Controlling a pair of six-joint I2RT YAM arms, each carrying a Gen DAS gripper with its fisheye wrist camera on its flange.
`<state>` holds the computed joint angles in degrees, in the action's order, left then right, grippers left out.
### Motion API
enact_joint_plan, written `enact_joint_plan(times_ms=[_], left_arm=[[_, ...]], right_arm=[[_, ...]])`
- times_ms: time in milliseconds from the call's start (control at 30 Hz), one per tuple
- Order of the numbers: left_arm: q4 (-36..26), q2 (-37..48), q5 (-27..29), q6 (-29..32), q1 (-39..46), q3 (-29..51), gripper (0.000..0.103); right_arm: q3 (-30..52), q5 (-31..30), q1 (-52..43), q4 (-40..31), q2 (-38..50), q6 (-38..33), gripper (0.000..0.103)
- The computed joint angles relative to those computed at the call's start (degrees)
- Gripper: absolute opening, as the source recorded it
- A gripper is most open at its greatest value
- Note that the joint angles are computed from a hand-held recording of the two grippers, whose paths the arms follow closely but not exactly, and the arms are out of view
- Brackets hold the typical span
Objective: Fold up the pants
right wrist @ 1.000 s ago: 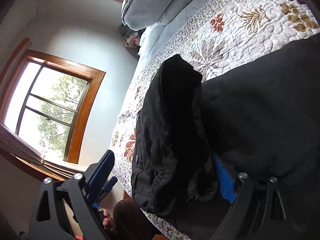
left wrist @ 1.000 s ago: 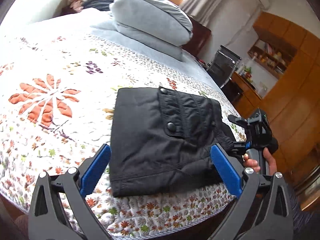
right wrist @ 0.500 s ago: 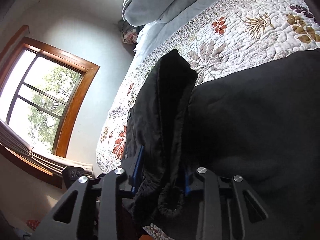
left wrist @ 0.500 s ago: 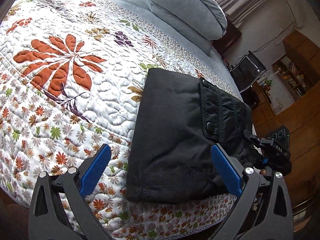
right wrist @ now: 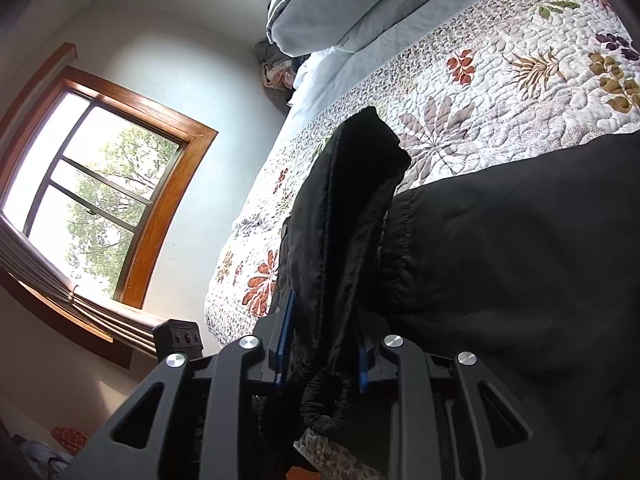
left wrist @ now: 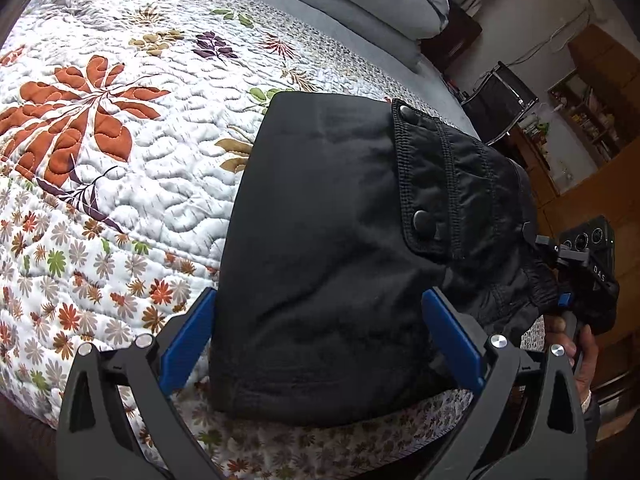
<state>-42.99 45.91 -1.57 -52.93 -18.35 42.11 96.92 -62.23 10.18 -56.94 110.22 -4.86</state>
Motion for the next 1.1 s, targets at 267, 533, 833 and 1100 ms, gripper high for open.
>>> enact_joint_plan(times_ms=[267, 533, 833, 1100], left_arm=[[-1.7, 3.36, -4.42, 0.86, -4.69, 6.45, 0.1], [-0.55, 9.99, -10.71, 6.67, -11.4, 14.92, 0.1], [2.56, 17.52, -11.31, 8.93, -14.02, 18.08, 0.1], [3.25, 19.7, -12.35, 9.5, -15.05, 18.88, 0.1]], right_arm=[[6.25, -3.47, -3.46, -8.48, -0.47, -5.48, 0.024], [13.39, -5.62, -9.58, -19.73, 1.77, -13.48, 0.024], [20.23, -5.22, -18.33, -28.16, 7.19, -20.23, 0.024], [16.36, -4.26, -21.02, -28.0, 8.89, -22.65, 0.024]])
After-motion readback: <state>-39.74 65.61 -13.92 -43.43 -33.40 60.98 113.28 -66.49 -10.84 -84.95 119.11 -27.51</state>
